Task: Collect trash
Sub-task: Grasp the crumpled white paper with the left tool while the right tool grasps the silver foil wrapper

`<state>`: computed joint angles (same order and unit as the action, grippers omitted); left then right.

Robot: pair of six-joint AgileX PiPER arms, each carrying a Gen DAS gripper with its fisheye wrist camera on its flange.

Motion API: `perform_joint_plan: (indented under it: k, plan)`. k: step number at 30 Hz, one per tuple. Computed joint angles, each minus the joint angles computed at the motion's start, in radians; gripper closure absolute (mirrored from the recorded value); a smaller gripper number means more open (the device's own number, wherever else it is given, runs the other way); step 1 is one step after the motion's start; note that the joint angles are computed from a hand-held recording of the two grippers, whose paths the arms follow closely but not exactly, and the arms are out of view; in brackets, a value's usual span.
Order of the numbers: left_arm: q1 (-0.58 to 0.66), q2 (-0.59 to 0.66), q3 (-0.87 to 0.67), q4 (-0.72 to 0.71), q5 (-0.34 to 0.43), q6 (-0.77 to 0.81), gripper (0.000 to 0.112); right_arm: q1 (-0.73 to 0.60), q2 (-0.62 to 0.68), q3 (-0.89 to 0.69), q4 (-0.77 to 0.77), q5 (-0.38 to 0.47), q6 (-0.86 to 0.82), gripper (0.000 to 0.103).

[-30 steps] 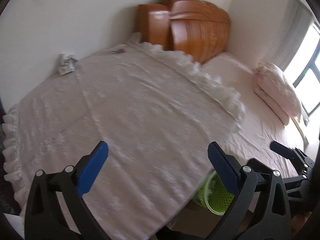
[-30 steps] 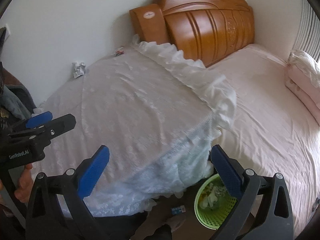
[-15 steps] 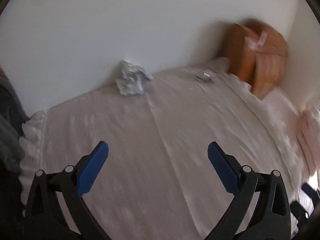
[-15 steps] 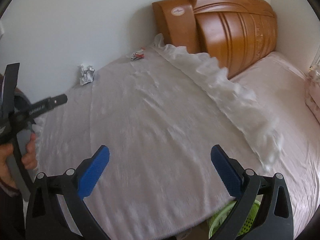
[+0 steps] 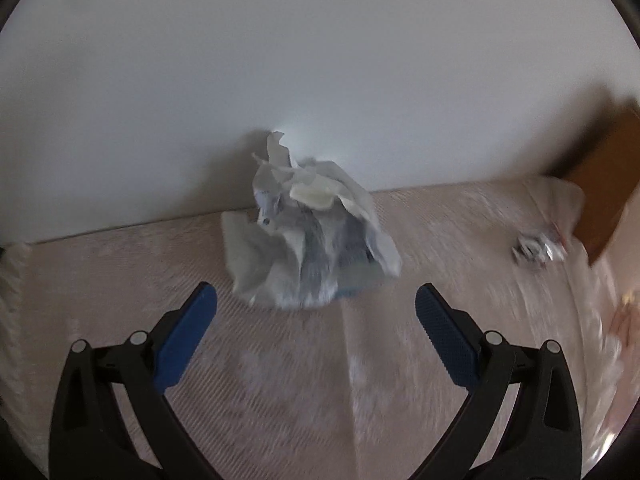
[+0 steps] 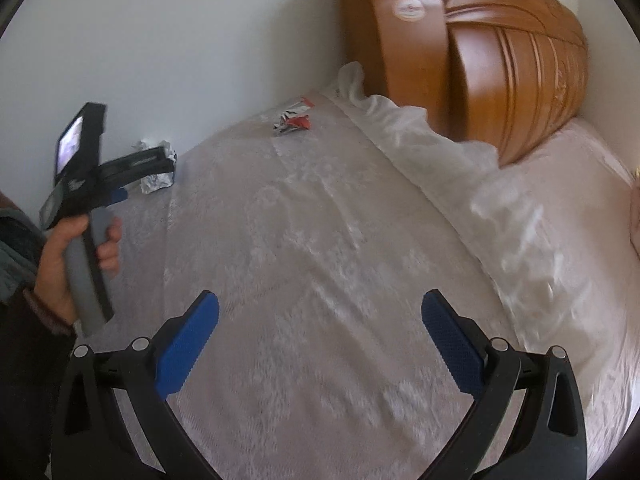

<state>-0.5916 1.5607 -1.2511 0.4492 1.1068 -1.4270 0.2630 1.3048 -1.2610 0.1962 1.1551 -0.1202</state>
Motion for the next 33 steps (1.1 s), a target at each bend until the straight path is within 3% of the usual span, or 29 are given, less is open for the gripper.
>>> perform_joint_plan:
  k: [7,13,20,27,33]
  plan:
    - [0.083,0.055,-0.004,-0.009,-0.059,0.025,0.018,0.033,0.108,-0.031,0.008,-0.051,0.006,0.002]
    - [0.089,0.047,0.021,0.045,-0.108,0.019,0.032,0.047,0.167,-0.064,0.019,-0.079,0.003,0.002]
    - [0.019,0.009,0.046,0.096,-0.09,-0.01,0.048,0.071,0.28,-0.162,0.022,-0.113,-0.027,0.002]
    - [-0.017,-0.054,0.08,0.098,-0.091,-0.003,0.056,0.15,0.604,-0.526,-0.112,-0.113,-0.018,0.002]
    - [-0.108,-0.127,0.108,0.131,-0.008,-0.055,0.057,0.176,0.835,-0.831,-0.145,-0.012,0.016,0.003]
